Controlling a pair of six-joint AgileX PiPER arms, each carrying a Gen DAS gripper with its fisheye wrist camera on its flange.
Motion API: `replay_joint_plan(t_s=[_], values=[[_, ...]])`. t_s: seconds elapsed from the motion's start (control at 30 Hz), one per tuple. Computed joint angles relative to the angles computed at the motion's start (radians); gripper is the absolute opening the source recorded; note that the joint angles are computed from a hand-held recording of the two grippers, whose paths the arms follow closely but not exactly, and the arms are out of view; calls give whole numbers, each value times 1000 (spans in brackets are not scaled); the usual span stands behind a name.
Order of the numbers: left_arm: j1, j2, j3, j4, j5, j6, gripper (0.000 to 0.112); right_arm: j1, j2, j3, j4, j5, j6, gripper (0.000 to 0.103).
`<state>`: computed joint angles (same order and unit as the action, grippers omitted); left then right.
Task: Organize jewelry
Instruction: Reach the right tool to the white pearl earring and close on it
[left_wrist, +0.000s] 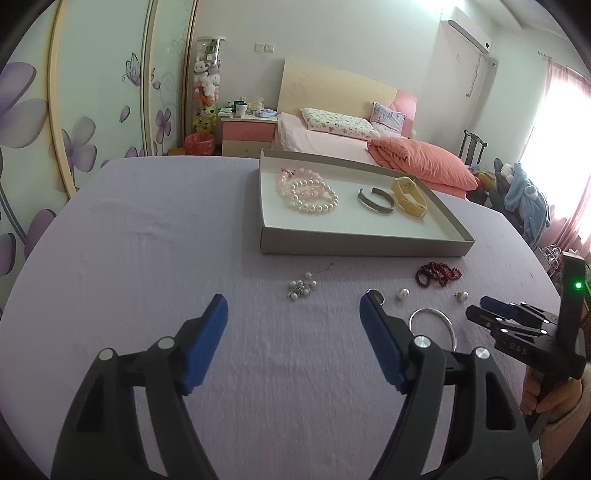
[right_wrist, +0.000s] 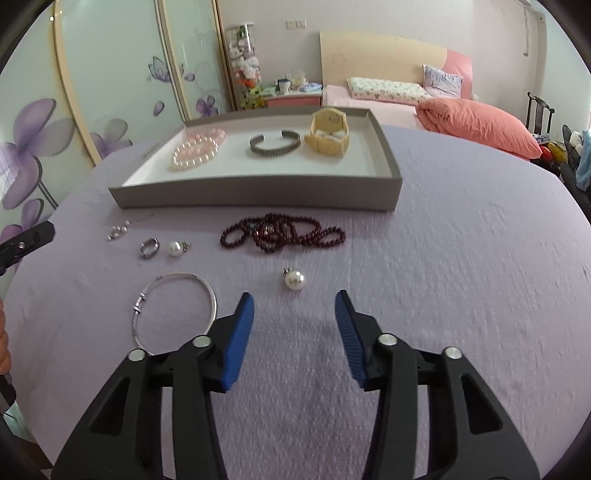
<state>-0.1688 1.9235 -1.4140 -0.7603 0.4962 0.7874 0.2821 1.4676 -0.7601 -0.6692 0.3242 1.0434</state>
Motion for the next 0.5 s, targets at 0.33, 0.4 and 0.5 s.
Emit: replay_joint_plan(t_s=[0.33, 0.4, 0.5], values=[[-4, 9, -1, 12, 1, -15, 74, 13, 80, -83, -10, 66, -3, 34], [-6, 11, -2, 20, 5, -20, 74, 9, 90, -94, -5, 67, -12, 32], [-14, 12, -4, 34, 6, -30, 74, 5, 95, -100, 3, 67, -21, 28]])
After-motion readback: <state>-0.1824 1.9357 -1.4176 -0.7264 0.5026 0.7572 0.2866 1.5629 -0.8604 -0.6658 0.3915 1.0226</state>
